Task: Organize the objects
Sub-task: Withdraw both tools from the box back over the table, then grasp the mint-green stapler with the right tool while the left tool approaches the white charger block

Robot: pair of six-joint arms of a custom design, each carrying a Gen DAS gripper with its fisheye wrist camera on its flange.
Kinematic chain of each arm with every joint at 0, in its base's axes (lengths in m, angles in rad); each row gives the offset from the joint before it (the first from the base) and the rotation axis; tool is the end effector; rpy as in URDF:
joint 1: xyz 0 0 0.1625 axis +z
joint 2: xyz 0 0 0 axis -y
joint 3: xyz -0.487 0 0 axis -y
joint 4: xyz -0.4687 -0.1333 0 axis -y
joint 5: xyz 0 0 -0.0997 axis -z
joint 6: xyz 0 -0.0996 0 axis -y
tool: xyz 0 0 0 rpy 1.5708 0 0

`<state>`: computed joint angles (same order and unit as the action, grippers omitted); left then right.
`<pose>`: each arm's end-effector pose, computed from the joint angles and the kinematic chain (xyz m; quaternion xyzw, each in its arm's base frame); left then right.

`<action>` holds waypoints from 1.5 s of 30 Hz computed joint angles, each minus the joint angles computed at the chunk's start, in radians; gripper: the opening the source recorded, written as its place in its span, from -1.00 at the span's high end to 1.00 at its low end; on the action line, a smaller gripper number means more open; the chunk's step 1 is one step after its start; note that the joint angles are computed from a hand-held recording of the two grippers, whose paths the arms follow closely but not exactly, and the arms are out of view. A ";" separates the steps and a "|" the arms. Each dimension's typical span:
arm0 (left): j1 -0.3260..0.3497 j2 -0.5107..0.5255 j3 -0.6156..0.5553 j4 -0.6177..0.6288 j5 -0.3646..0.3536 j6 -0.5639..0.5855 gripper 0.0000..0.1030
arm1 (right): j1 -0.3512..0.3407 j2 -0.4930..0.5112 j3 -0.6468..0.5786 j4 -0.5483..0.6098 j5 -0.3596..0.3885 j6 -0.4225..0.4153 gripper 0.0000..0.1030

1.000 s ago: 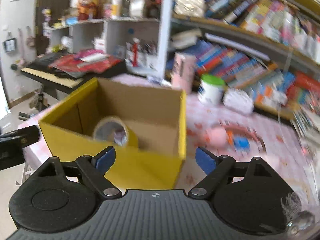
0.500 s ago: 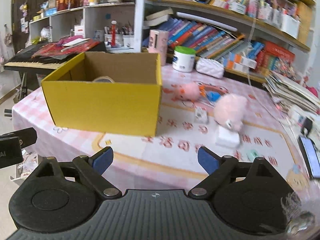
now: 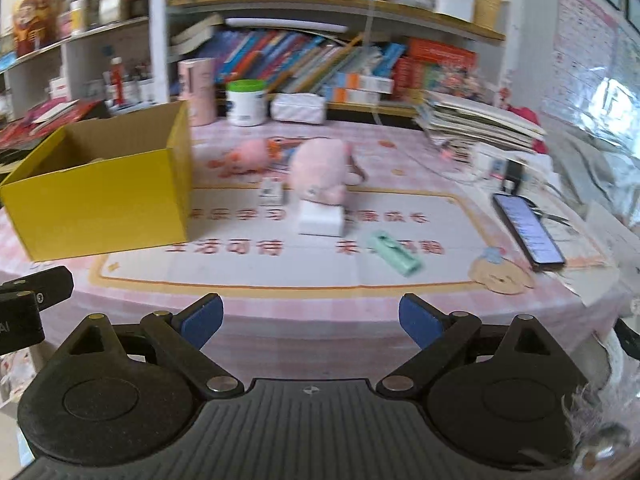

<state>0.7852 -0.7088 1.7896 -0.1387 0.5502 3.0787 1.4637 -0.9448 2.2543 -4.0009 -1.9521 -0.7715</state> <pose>-0.2278 -0.5363 -0.0348 0.1521 0.8296 -0.4371 0.3123 0.0387 -0.5403 0.1539 0.1761 -0.8191 0.4040 0.3672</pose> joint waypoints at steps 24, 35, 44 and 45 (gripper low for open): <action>0.019 0.193 -0.273 0.177 0.122 0.001 -0.84 | -0.094 -0.058 -0.107 0.136 -0.051 -0.008 -0.80; 0.033 0.313 -0.462 0.267 0.131 -0.011 -0.84 | -0.134 -0.070 -0.215 0.300 -0.026 -0.038 -0.67; 0.039 0.388 -0.585 0.308 0.102 -0.021 -0.84 | -0.155 -0.068 -0.306 0.450 0.031 -0.082 -0.40; 0.040 0.392 -0.593 0.311 0.099 -0.024 -0.84 | -0.156 -0.067 -0.318 0.472 0.035 -0.088 -0.38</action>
<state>0.8247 -0.3164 1.1967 0.1720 0.6489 3.0543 1.3077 -1.0114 1.9366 -3.5285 -1.9173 -0.8600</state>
